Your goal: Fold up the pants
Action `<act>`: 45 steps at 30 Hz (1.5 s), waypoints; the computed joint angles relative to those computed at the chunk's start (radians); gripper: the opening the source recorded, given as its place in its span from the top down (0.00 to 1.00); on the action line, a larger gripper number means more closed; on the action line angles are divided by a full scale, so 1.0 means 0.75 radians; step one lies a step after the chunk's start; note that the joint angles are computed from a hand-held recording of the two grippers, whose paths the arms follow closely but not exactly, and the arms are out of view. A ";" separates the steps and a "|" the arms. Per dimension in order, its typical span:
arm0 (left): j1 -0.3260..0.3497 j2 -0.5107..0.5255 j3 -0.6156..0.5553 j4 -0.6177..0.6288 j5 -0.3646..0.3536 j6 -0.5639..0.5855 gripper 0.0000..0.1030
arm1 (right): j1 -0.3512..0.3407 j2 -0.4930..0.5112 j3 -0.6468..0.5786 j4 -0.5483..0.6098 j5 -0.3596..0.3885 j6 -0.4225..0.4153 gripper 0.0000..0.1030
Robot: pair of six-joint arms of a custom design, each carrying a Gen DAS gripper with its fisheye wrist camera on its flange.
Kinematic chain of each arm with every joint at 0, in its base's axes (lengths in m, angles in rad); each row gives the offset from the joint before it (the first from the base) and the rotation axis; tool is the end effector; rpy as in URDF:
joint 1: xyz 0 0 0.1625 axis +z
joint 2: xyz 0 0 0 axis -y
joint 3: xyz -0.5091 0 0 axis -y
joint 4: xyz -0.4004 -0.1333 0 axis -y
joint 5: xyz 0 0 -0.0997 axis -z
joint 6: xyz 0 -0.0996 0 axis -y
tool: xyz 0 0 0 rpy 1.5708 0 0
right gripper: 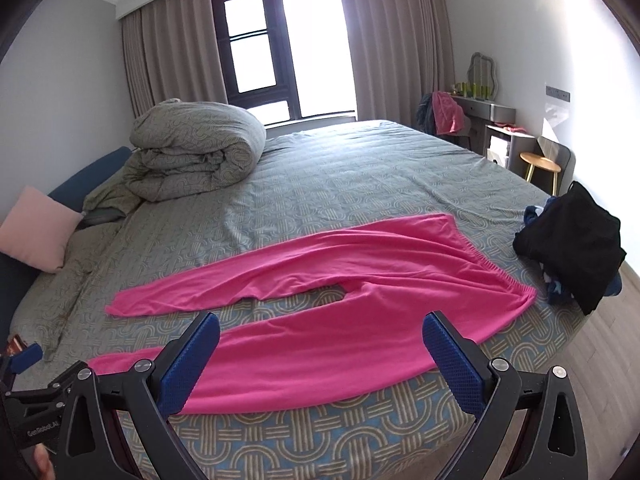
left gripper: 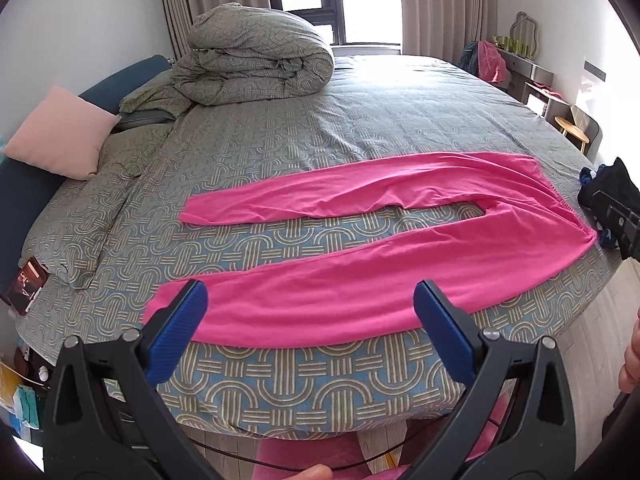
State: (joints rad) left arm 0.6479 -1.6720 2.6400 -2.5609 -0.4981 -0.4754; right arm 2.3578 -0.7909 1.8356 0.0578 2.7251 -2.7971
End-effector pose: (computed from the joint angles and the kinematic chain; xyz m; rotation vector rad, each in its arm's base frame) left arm -0.0871 -0.3428 0.2938 0.4718 2.1383 -0.8563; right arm 0.3756 -0.3148 0.0973 0.1439 -2.1383 1.1656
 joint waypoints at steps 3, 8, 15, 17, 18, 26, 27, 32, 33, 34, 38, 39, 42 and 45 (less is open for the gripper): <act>0.005 0.024 0.010 -0.027 0.003 0.007 0.01 | -0.020 0.006 0.004 0.039 -0.008 0.052 0.00; 0.028 0.041 0.017 -0.043 -0.007 0.009 0.01 | -0.049 0.007 0.012 0.078 -0.038 0.099 0.00; 0.072 0.048 0.017 -0.059 -0.011 0.022 0.01 | -0.073 0.030 -0.004 0.118 -0.074 0.115 0.00; 0.083 0.053 0.018 -0.063 -0.007 0.023 0.01 | -0.081 0.037 -0.007 0.129 -0.083 0.121 0.00; 0.090 0.053 0.018 -0.059 -0.007 0.021 0.01 | -0.085 0.040 -0.009 0.134 -0.088 0.124 0.00; 0.139 0.014 0.022 -0.026 -0.019 0.002 0.01 | -0.118 0.082 -0.056 0.187 -0.125 0.126 0.00; 0.146 0.012 0.020 -0.024 -0.016 0.002 0.01 | -0.120 0.087 -0.062 0.190 -0.132 0.122 0.00; 0.199 0.028 0.002 -0.068 -0.037 0.038 0.01 | -0.122 0.106 -0.084 0.204 -0.148 0.111 0.00; 0.208 0.033 -0.001 -0.081 -0.045 0.049 0.01 | -0.122 0.109 -0.087 0.208 -0.146 0.113 0.00; 0.213 0.039 -0.001 -0.103 -0.052 0.065 0.01 | -0.121 0.111 -0.090 0.212 -0.144 0.117 0.00; 0.218 0.056 0.002 -0.160 -0.059 0.112 0.01 | -0.119 0.118 -0.097 0.232 -0.132 0.133 0.00; 0.217 0.060 0.003 -0.168 -0.060 0.118 0.01 | -0.118 0.120 -0.099 0.237 -0.126 0.135 0.00; 0.215 0.062 0.005 -0.176 -0.062 0.131 0.01 | -0.119 0.123 -0.100 0.246 -0.121 0.145 0.00; 0.209 0.058 0.010 -0.177 -0.055 0.129 0.01 | -0.120 0.125 -0.103 0.253 -0.128 0.150 0.00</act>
